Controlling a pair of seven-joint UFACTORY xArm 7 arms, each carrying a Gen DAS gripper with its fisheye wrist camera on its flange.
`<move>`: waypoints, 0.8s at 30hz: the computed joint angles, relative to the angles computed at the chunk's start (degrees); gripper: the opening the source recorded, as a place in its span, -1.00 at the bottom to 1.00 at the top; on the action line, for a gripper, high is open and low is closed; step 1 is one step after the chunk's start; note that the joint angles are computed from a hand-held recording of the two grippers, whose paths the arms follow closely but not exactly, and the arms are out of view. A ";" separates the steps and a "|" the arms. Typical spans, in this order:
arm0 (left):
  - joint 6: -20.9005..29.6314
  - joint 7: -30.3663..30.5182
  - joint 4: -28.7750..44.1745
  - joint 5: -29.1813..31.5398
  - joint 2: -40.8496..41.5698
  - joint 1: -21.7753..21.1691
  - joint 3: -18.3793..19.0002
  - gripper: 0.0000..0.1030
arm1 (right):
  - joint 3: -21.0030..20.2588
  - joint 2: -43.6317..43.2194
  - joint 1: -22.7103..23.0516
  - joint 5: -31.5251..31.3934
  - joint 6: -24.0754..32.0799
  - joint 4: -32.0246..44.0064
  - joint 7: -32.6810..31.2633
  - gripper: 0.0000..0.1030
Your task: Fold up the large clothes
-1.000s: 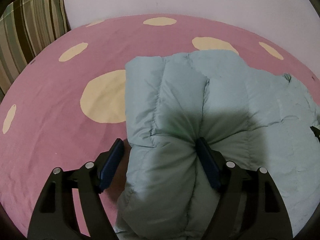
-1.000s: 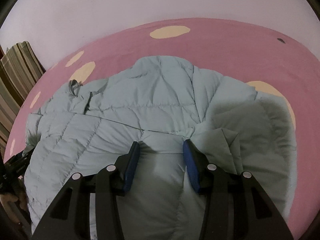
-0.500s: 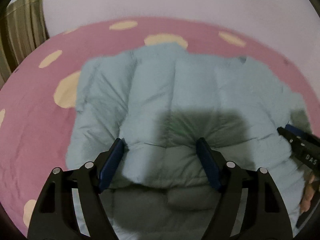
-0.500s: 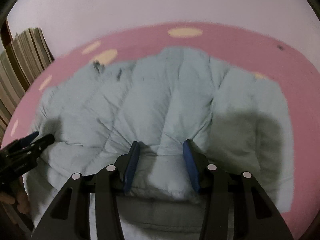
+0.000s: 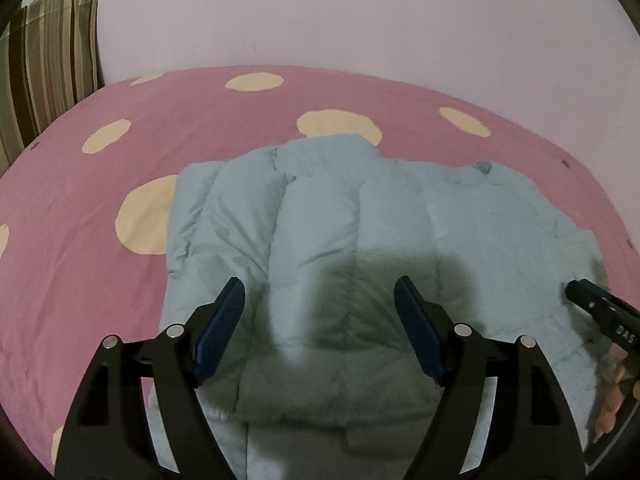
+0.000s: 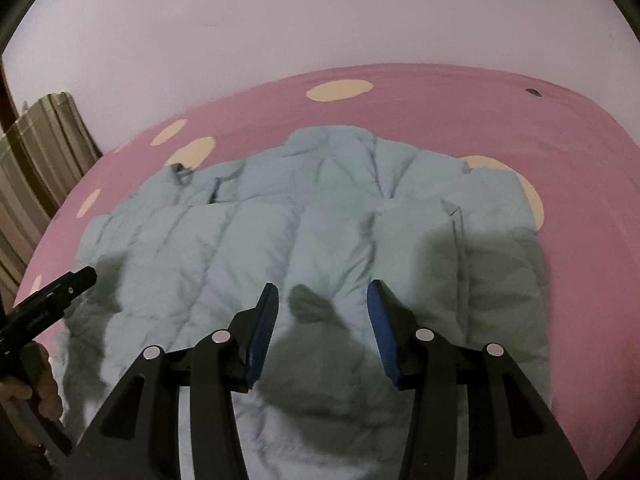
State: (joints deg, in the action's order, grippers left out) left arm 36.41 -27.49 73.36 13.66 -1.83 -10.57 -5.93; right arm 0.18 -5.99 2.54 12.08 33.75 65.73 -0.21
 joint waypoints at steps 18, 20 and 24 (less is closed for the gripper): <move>4.08 -2.27 1.70 3.73 2.38 -1.44 0.26 0.54 | 0.10 -0.27 -0.02 0.15 -3.56 -3.02 -0.61 0.01; 4.96 -2.56 1.21 3.99 1.21 -1.49 0.10 0.54 | 0.04 -2.13 -0.18 -0.22 -3.37 -4.23 0.66 0.04; 6.30 -2.99 -0.63 5.07 -1.86 -1.40 -0.58 0.54 | -0.25 -7.17 -0.18 -0.99 -2.50 -7.75 1.68 0.12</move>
State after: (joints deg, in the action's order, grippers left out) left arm 42.71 -30.48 72.73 18.73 -3.69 -11.97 -6.52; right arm -0.07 -13.17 2.36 11.09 31.25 57.98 1.47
